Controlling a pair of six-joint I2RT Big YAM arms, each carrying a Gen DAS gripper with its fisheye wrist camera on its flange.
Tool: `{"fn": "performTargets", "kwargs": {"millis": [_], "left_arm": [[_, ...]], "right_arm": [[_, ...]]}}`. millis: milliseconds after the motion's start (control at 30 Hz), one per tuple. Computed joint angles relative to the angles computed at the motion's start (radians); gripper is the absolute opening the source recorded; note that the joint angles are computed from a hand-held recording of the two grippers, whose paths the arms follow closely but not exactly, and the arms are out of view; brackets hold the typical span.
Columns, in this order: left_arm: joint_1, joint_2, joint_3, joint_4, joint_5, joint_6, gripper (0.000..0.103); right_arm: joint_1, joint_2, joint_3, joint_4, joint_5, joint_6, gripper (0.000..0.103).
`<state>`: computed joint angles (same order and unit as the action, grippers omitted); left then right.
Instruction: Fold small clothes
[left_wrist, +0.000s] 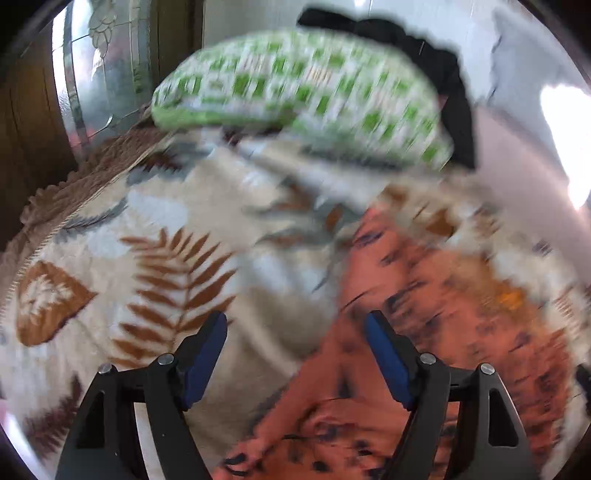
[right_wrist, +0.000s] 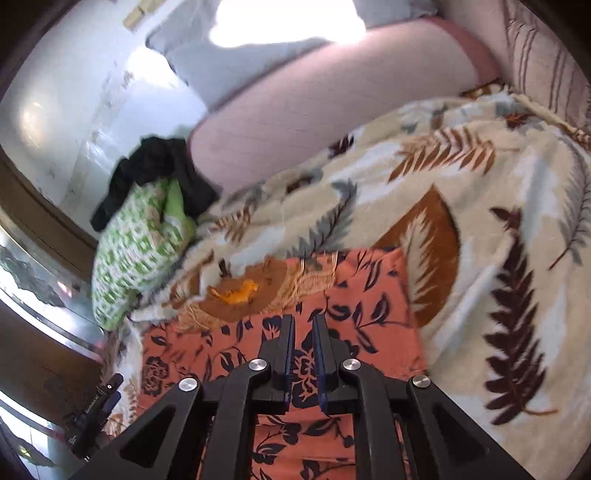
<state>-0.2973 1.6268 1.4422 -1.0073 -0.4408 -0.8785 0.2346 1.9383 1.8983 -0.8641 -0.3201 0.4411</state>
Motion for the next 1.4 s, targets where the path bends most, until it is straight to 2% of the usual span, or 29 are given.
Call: {"fn": "performTargets", "kwargs": {"millis": [33, 67, 100, 133, 167, 200, 267, 400, 467, 500, 567, 600, 633, 667, 700, 733, 767, 833, 933, 967, 1000, 1033, 1067, 1167, 1233, 1300, 1333, 1367, 1400], "left_arm": [[0.012, 0.026, 0.012, -0.058, 0.013, -0.030, 0.078], [0.025, 0.026, 0.001, -0.069, 0.035, -0.058, 0.078], [0.040, 0.013, -0.023, -0.053, 0.067, -0.083, 0.078], [0.053, -0.005, -0.045, -0.038, 0.088, -0.103, 0.078], [0.060, -0.024, -0.061, -0.025, 0.085, -0.115, 0.078], [0.060, -0.042, -0.073, -0.011, 0.063, -0.122, 0.078], [0.051, -0.085, -0.098, 0.045, 0.017, -0.117, 0.078], [0.016, -0.145, -0.138, 0.244, 0.015, -0.026, 0.078], [0.000, -0.126, -0.117, 0.296, 0.053, 0.050, 0.078], [-0.007, -0.103, -0.093, 0.297, 0.074, 0.081, 0.078], [-0.017, -0.043, -0.037, 0.260, 0.112, 0.122, 0.079], [-0.019, -0.003, -0.001, 0.209, 0.126, 0.137, 0.079], [-0.018, 0.049, 0.054, 0.115, 0.136, 0.140, 0.079], [-0.014, 0.091, 0.083, 0.050, 0.146, 0.136, 0.079], [-0.005, 0.104, 0.080, 0.034, 0.169, 0.124, 0.082], [-0.002, 0.087, 0.058, 0.069, 0.164, 0.115, 0.083], [0.001, 0.085, 0.065, 0.056, 0.164, 0.109, 0.083], [0.007, 0.073, 0.065, 0.037, 0.161, 0.097, 0.083], [0.019, 0.020, 0.013, 0.077, 0.180, 0.055, 0.083], [0.016, -0.010, -0.011, 0.085, 0.163, 0.052, 0.083], [0.007, -0.044, -0.035, 0.094, 0.136, 0.059, 0.083], [-0.005, -0.090, -0.073, 0.112, 0.108, 0.080, 0.083], [-0.020, -0.137, -0.113, 0.124, 0.089, 0.097, 0.083], [-0.037, -0.283, -0.236, 0.122, 0.074, 0.116, 0.083], [-0.030, -0.387, -0.310, 0.094, 0.125, 0.116, 0.083], [-0.029, -0.493, -0.373, 0.048, 0.170, 0.122, 0.083], [-0.032, -0.543, -0.400, 0.017, 0.182, 0.129, 0.083], [-0.043, -0.575, -0.418, -0.004, 0.183, 0.128, 0.083], [-0.050, -0.614, -0.439, -0.031, 0.186, 0.126, 0.083]], "right_arm": [[0.004, 0.018, 0.001, -0.013, 0.011, 0.007, 0.012], [0.009, 0.044, 0.010, -0.049, 0.033, 0.003, 0.012], [0.012, 0.071, 0.017, -0.095, 0.064, -0.003, 0.012], [0.009, 0.075, -0.006, -0.089, 0.056, 0.004, 0.011], [0.008, 0.049, -0.048, -0.034, 0.056, 0.019, 0.011], [0.008, 0.035, -0.059, -0.029, 0.049, 0.018, 0.011], [0.009, 0.041, -0.017, -0.097, 0.012, -0.004, 0.010], [0.017, -0.021, -0.061, 0.048, -0.018, 0.001, 0.010], [0.021, -0.033, -0.077, 0.116, -0.029, 0.027, 0.010], [0.024, -0.037, -0.086, 0.142, -0.023, 0.036, 0.010], [0.026, -0.030, -0.092, 0.146, -0.014, 0.041, 0.010], [0.026, -0.019, -0.091, 0.136, -0.006, 0.047, 0.010], [0.024, -0.011, -0.097, 0.123, 0.003, 0.053, 0.010], [0.019, -0.004, -0.106, 0.104, 0.019, 0.054, 0.010], [0.018, 0.011, -0.099, 0.071, 0.051, 0.056, 0.010], [0.010, 0.013, -0.115, 0.073, 0.054, 0.056, 0.010], [-0.011, -0.005, -0.158, 0.125, -0.014, 0.063, 0.010], [-0.039, -0.042, -0.205, 0.147, -0.055, 0.077, 0.010], [-0.054, -0.112, -0.263, 0.139, -0.031, 0.025, 0.010], [-0.055, -0.123, -0.268, 0.107, -0.008, -0.009, 0.010], [-0.057, -0.115, -0.247, 0.034, 0.009, -0.037, 0.011], [-0.063, -0.093, -0.211, -0.070, -0.004, -0.060, 0.011], [-0.075, -0.096, -0.210, -0.124, -0.047, -0.060, 0.011], [-0.102, -0.212, -0.283, -0.108, -0.088, -0.086, 0.011], [-0.121, -0.304, -0.343, -0.094, -0.117, -0.137, 0.012], [-0.142, -0.378, -0.385, -0.123, -0.154, -0.185, 0.018], [-0.155, -0.414, -0.412, -0.133, -0.176, -0.198, 0.031], [-0.168, -0.455, -0.451, -0.124, -0.194, -0.189, 0.057], [-0.182, -0.506, -0.507, -0.094, -0.207, -0.163, 0.073]]}}
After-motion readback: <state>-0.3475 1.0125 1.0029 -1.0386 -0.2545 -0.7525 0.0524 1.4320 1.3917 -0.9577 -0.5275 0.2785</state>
